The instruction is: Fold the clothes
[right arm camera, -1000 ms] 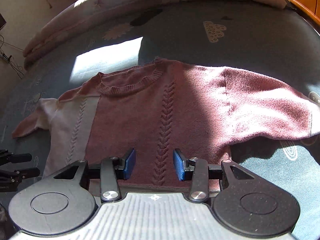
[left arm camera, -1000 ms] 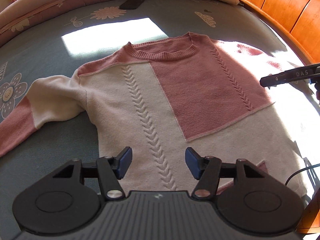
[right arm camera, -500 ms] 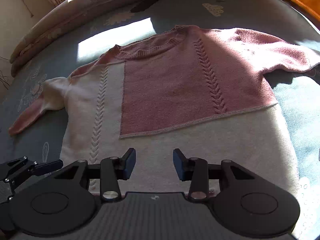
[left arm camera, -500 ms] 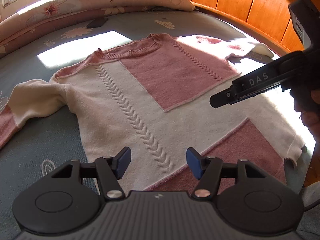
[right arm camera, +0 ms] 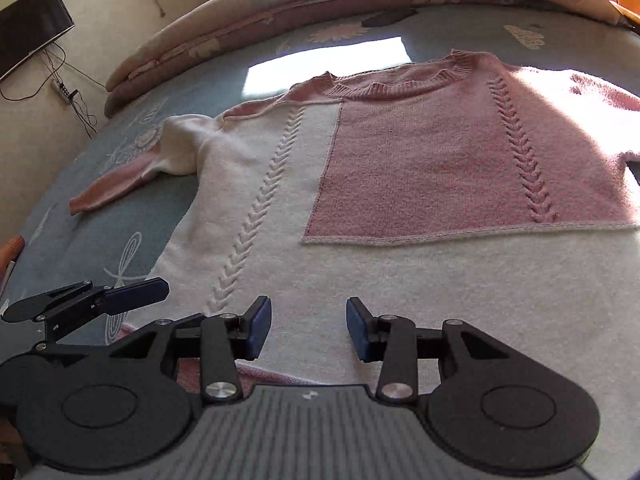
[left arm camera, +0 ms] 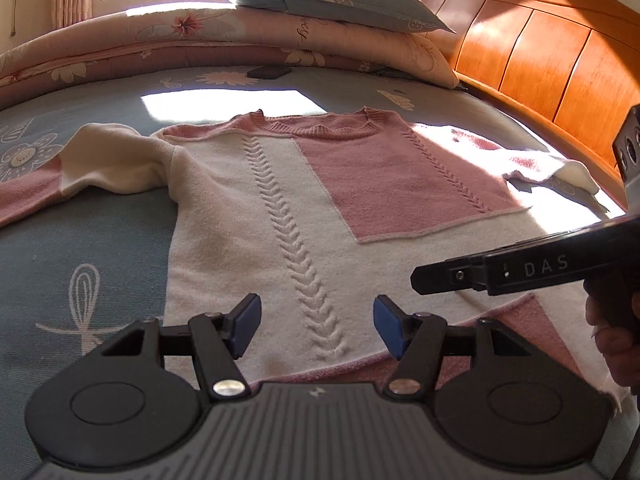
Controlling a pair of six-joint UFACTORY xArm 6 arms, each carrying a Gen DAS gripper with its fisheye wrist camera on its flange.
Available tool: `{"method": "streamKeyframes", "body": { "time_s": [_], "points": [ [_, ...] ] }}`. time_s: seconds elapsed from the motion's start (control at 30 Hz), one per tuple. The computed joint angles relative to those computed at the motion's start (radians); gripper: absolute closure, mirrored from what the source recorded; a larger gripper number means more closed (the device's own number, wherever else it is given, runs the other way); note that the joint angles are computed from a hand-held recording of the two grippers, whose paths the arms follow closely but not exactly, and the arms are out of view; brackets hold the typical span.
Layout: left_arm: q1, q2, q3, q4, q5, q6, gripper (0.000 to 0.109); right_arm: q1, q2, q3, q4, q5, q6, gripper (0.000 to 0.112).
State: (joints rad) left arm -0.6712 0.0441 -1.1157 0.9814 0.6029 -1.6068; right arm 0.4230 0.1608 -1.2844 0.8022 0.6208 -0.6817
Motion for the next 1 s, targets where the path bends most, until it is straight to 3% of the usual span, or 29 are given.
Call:
{"method": "streamKeyframes", "body": {
  "time_s": [0.17, 0.33, 0.47, 0.53, 0.63, 0.7, 0.77, 0.83, 0.9, 0.93, 1.0],
  "points": [
    [0.015, 0.030, -0.036, 0.048, -0.056, 0.024, 0.045, -0.036, -0.033, 0.021, 0.232, 0.012, -0.267, 0.061],
    [0.002, 0.006, -0.076, 0.166, -0.047, -0.001, 0.045, -0.064, -0.134, 0.098, 0.477, 0.027, -0.530, 0.061],
    [-0.142, -0.072, -0.105, 0.279, 0.214, -0.086, 0.045, -0.083, -0.322, 0.243, 0.606, 0.001, -0.665, 0.060],
    [-0.231, -0.107, -0.131, 0.288, 0.361, -0.076, 0.041, -0.115, -0.491, 0.351, 0.614, -0.021, -0.649, 0.060],
    [-0.328, -0.138, -0.209, 0.221, 0.548, 0.104, 0.040, -0.244, -0.686, 0.409, 0.445, 0.097, -0.533, 0.055],
    [-0.390, -0.142, -0.286, 0.213, 0.721, 0.214, 0.040, -0.332, -0.762, 0.401, 0.396, 0.155, -0.545, 0.055],
    [-0.424, -0.144, -0.318, 0.253, 0.840, 0.284, 0.036, -0.434, -0.831, 0.387, 0.371, 0.175, -0.545, 0.055],
    [-0.427, -0.139, -0.321, 0.272, 0.937, 0.335, 0.034, -0.555, -0.865, 0.365, 0.434, 0.266, -0.551, 0.053],
    [-0.403, -0.128, -0.321, 0.222, 1.001, 0.298, 0.036, -0.667, -0.876, 0.338, 0.489, 0.392, -0.555, 0.048],
    [-0.393, -0.120, -0.314, 0.196, 1.014, 0.256, 0.039, -0.696, -0.881, 0.333, 0.493, 0.442, -0.564, 0.048],
    [-0.383, -0.130, -0.258, 0.169, 0.936, 0.185, 0.039, -0.696, -0.911, 0.368, 0.504, 0.464, -0.633, 0.048]
  ]
}}
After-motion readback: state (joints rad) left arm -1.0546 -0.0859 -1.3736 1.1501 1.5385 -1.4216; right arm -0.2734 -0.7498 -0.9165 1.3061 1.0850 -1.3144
